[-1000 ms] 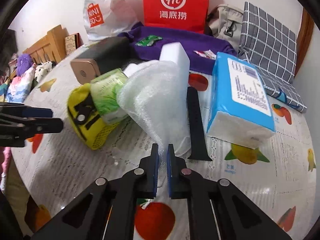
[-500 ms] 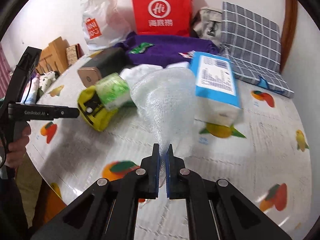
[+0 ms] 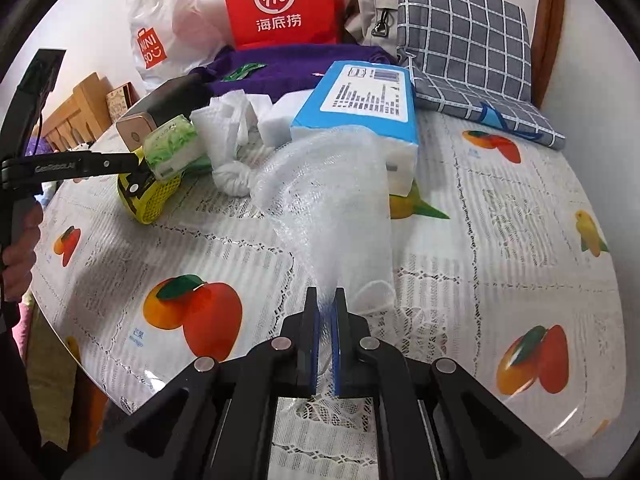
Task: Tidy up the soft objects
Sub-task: 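Grasp the clear mesh bag with the right tool while the left tool reaches the yellow pouch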
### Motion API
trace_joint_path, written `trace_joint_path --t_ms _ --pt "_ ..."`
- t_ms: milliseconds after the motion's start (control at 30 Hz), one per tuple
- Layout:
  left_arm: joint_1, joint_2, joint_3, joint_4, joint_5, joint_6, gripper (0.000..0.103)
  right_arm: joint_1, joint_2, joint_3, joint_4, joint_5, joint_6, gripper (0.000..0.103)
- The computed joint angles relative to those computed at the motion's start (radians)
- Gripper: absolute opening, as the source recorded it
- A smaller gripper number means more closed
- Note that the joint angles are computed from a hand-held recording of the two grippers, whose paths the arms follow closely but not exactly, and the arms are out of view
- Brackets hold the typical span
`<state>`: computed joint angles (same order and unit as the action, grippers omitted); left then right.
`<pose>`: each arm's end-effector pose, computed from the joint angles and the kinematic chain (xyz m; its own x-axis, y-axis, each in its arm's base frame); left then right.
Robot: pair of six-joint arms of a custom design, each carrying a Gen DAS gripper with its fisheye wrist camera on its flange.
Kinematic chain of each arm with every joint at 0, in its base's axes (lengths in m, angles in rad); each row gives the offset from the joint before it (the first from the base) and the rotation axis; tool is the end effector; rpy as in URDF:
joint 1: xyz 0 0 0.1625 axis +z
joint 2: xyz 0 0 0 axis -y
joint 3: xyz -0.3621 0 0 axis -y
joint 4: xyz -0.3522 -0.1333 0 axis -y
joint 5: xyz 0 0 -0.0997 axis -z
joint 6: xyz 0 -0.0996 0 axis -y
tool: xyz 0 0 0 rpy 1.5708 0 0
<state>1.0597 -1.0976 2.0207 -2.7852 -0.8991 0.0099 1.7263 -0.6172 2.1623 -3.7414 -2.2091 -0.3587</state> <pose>-0.0720 -0.5276 0.1579 -0.7655 0.2352 -0.5989 0.4761 0.8332 -0.2813 0.1400 -0.4153 0.0135 -0.7494 -0.0749 0.6578 -0.4151 0.8272 -0.3787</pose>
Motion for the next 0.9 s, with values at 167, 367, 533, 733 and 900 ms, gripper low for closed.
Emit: trace_joint_path --t_ms 167,367,533,733,900 --pt "0.01 0.056 -0.037 0.047 0.001 -0.001 0.043 -0.021 0.0 0.005 -0.013 0.033 -0.007 0.005" --pt "-0.001 0.108 -0.029 -0.041 0.066 0.045 0.024 -0.04 0.011 -0.001 -0.01 0.06 -0.01 0.008" --pt "0.007 0.049 -0.022 0.045 0.023 0.016 0.025 -0.022 0.031 -0.005 -0.03 0.046 -0.07 0.031" --pt "0.015 0.071 -0.048 0.038 0.02 0.007 0.03 -0.02 0.037 0.005 -0.121 0.047 -0.117 0.075" --pt "0.016 0.104 -0.044 -0.035 0.029 0.028 0.03 -0.019 0.066 -0.046 -0.128 0.019 -0.149 0.089"
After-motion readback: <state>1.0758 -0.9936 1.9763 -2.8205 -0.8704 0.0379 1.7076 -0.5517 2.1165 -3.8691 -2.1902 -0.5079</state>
